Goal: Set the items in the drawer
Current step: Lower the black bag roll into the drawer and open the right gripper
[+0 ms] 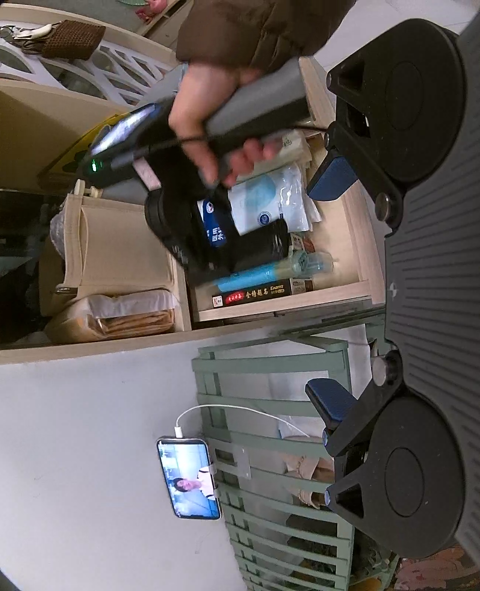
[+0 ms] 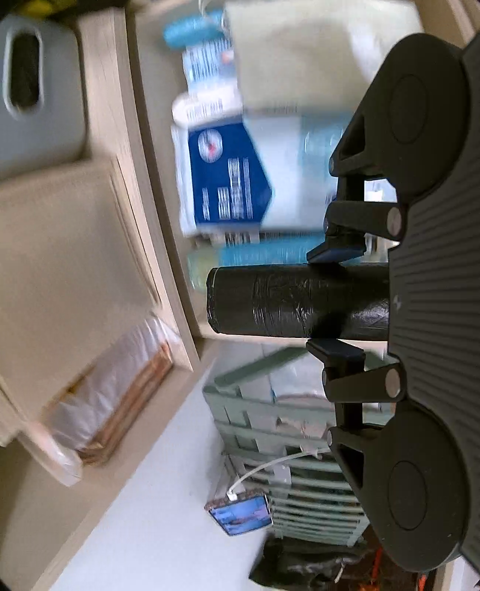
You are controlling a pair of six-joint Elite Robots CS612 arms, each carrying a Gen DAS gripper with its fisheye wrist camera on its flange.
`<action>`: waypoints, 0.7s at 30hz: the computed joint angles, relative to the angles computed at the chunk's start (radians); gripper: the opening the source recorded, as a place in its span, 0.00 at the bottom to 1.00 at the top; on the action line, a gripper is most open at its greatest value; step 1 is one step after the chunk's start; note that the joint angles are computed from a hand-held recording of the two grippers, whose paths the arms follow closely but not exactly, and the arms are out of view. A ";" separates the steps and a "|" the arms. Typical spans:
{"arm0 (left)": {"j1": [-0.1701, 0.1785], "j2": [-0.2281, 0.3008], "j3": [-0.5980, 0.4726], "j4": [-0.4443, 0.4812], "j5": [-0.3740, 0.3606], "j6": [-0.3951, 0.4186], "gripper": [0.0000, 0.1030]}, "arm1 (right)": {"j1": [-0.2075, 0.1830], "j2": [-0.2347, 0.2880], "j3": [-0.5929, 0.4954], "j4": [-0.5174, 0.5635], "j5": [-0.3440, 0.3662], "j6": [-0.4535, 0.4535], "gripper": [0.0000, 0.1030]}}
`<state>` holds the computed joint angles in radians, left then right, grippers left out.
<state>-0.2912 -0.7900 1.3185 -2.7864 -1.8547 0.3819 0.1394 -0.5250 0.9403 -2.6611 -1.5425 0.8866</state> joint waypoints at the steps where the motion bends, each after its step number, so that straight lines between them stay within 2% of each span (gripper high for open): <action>1: 0.001 0.003 -0.004 0.000 0.004 0.002 1.00 | 0.000 0.013 -0.022 0.012 0.010 0.000 0.48; 4: 0.005 0.014 -0.018 -0.003 0.009 0.005 1.00 | 0.004 0.053 -0.101 0.084 -0.003 -0.014 0.48; 7: 0.013 0.027 -0.046 0.035 -0.010 -0.004 1.00 | 0.008 0.090 -0.176 0.160 -0.033 -0.022 0.48; 11: 0.017 0.035 -0.061 0.055 -0.018 -0.010 1.00 | 0.006 0.112 -0.212 0.182 -0.035 -0.023 0.48; 21: 0.024 0.041 -0.072 0.045 -0.033 -0.016 1.00 | 0.013 0.185 -0.379 0.352 -0.100 -0.052 0.48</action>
